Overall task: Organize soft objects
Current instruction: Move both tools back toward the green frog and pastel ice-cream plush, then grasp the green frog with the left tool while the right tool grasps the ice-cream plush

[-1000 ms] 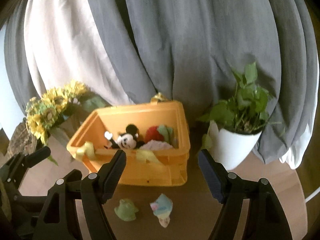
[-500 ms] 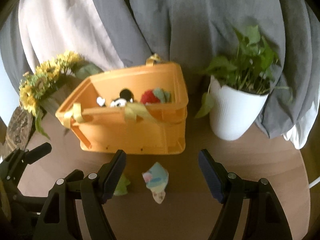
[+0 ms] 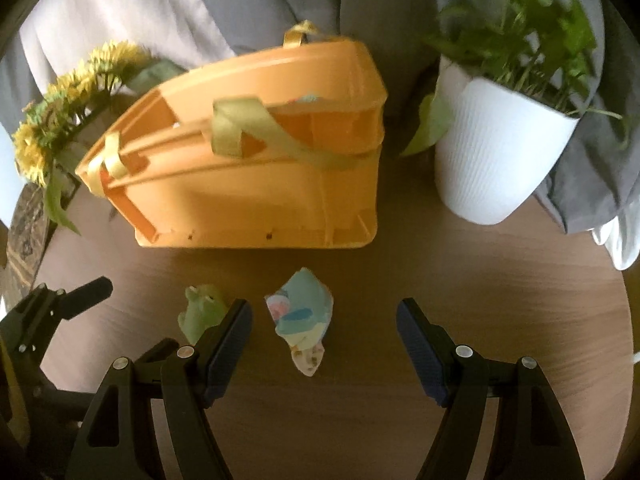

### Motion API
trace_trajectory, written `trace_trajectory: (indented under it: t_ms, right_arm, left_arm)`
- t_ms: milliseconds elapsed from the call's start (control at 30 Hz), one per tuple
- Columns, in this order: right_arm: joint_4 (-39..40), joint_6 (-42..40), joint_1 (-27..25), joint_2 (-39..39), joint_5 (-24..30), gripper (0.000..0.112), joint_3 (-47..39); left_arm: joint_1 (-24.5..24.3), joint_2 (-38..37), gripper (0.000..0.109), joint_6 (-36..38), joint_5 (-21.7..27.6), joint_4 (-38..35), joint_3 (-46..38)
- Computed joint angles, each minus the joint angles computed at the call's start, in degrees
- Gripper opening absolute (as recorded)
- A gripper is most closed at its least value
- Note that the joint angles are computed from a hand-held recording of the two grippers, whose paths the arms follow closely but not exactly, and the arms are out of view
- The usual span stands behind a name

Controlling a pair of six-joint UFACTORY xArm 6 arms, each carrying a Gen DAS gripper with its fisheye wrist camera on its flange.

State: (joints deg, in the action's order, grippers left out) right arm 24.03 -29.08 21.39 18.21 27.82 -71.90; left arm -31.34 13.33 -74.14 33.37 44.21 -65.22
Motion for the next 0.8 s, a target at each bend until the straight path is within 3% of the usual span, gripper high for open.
trace_trajectory:
  t_ms: [300, 567, 800]
  right_arm:
    - [-0.3, -0.2, -0.2, 5.5, 5.9, 0.075, -5.8]
    - [-1.6, 0.2, -0.1, 8.6, 7.2, 0.071, -8.7]
    - [-1.0, 0.8, -0.2, 10.6, 10.2, 0.062, -11.2]
  left_arm:
    - [1.5, 4.0, 0.083, 2.1, -3.8, -1.9, -2.0]
    - [2.5, 7.1, 0.082, 4.2, -4.9, -2.8, -4.6]
    - [3.0, 8.9, 0.07, 6.5, -5.3, -4.5, -6.1]
